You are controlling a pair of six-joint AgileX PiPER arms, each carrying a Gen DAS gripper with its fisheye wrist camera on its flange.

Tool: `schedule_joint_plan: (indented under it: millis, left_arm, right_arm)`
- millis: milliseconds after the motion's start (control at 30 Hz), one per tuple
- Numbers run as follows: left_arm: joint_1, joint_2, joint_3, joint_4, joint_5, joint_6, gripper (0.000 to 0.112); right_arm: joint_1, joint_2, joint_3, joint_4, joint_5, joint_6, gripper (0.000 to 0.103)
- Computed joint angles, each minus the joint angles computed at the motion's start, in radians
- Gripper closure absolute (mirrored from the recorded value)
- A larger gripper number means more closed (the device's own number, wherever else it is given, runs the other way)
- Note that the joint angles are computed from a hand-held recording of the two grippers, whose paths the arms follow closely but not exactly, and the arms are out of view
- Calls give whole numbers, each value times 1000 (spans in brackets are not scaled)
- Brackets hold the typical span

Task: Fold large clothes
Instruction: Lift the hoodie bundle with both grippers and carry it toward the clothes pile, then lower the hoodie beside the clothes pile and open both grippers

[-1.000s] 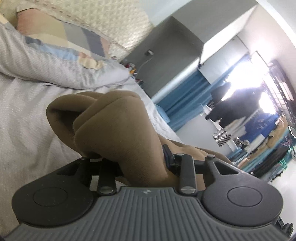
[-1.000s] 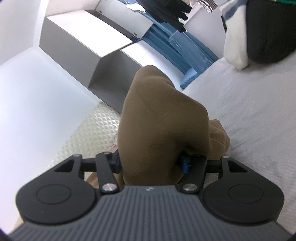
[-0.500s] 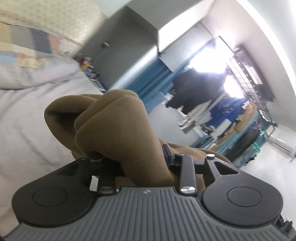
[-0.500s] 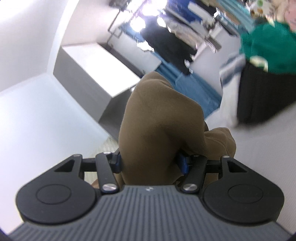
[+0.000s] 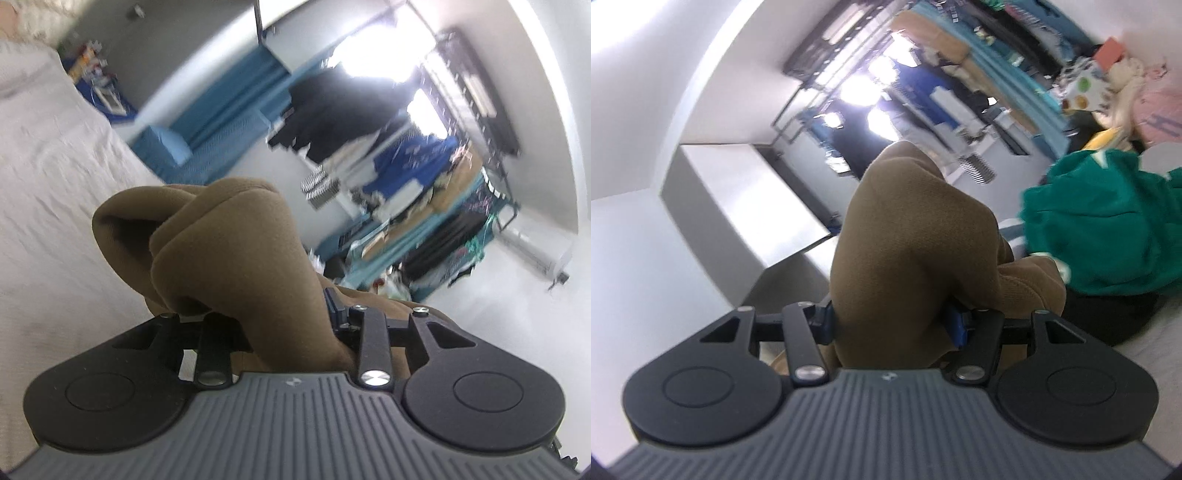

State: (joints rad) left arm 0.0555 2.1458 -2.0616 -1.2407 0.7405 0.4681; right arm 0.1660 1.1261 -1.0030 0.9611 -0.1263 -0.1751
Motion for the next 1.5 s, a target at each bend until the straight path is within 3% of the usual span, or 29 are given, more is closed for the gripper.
schedule_joint_plan:
  millis: [133,267,367,500,633,867,1067,1233,1333,1500]
  left_arm:
    - [-60,208,-232,130,14,-104,75]
    - [-97,427,-468,288,67,-194,75]
    - [-99,435,-331,200,7,-12,75]
    - [-67,415,-136,-74,-13,326,74]
    - [-59,371,12,-170,-26,538,74]
    - [-3,329,175,-272,54,734,74]
    - [29,275,383,-380,87,940,72]
    - [43,246,451,-372,91,958,71]
    - [41,213,460,-306,65,891,66]
    - [64,158,489,-199,64,780,64]
  right_arm:
    - [-67,17,118,-361,-54,400,44]
    - [-121,55,284,-702,-170,800,44]
    - [-157,85,380,-874,-235,1009,44]
    - [-105,48,523,-792,-336,907,45]
    - [-47,-5,613,-709,-375,838,45]
    - [2,-28,728,-657,-444,863,46]
    - [166,30,868,-479,-645,853,46]
    - [251,111,945,-442,-800,953,46]
    - [223,63,932,-455,-726,948,46]
    - [156,-92,882,-434,-473,884,43]
